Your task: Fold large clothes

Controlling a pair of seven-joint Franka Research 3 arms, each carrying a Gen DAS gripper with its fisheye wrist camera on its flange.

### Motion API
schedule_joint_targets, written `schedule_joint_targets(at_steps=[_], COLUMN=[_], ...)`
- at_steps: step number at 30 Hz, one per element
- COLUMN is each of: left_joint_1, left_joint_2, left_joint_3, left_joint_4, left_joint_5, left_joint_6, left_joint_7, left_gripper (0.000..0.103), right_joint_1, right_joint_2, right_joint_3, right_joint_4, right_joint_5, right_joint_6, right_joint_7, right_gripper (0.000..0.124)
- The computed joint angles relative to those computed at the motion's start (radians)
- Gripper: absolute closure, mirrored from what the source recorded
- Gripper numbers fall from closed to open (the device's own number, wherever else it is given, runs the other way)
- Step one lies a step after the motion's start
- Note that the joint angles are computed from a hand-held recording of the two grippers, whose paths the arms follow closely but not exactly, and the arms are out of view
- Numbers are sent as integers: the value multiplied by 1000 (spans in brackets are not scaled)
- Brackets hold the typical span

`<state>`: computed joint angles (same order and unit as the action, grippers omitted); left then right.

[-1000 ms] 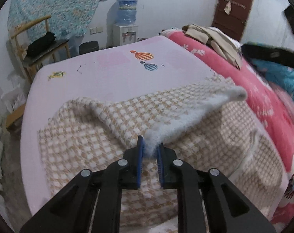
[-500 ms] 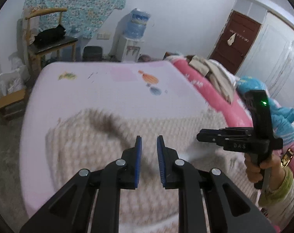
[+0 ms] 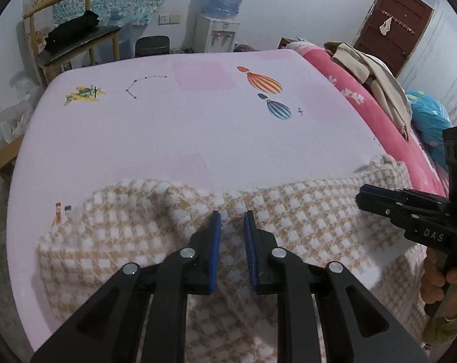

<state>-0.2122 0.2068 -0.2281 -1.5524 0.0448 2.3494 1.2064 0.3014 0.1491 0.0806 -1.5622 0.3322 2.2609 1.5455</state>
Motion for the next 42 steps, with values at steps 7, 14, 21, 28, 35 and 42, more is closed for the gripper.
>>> schedule_joint_targets(at_steps=[7,14,21,28,35,42], left_joint_1=[15,-19,-31,-45,-63,-85], left_joint_2=[-115,-136,-199,-443,-771,-917], left_joint_3=[-48,-20,-11,0,11,-2], left_joint_4=[-122,-172,-236,-443,-727,-863], left_joint_5=[-251,-157,-105,-69,-55,1], left_joint_6=[112,24,33,55,51,9], left_joint_7=[281,200,99,-31,-228,-384], left_gripper=[87,87,87,72,59,59], right_joint_1=[29,21,-3,2,24,53], right_joint_2=[-79,-189,-268,-415,-641,-777], right_joint_3=[25,7,5,17,28,63], right_joint_4=[-81,-242,-309,-406,-603,-772], right_joint_5=[-16,9,-12,-54,7,57], right_joint_6=[24,53,36,75,89,69], right_joint_7=[-101,-175,-114,-38,-29,47], right_gripper=[98,97,97,78,53,52])
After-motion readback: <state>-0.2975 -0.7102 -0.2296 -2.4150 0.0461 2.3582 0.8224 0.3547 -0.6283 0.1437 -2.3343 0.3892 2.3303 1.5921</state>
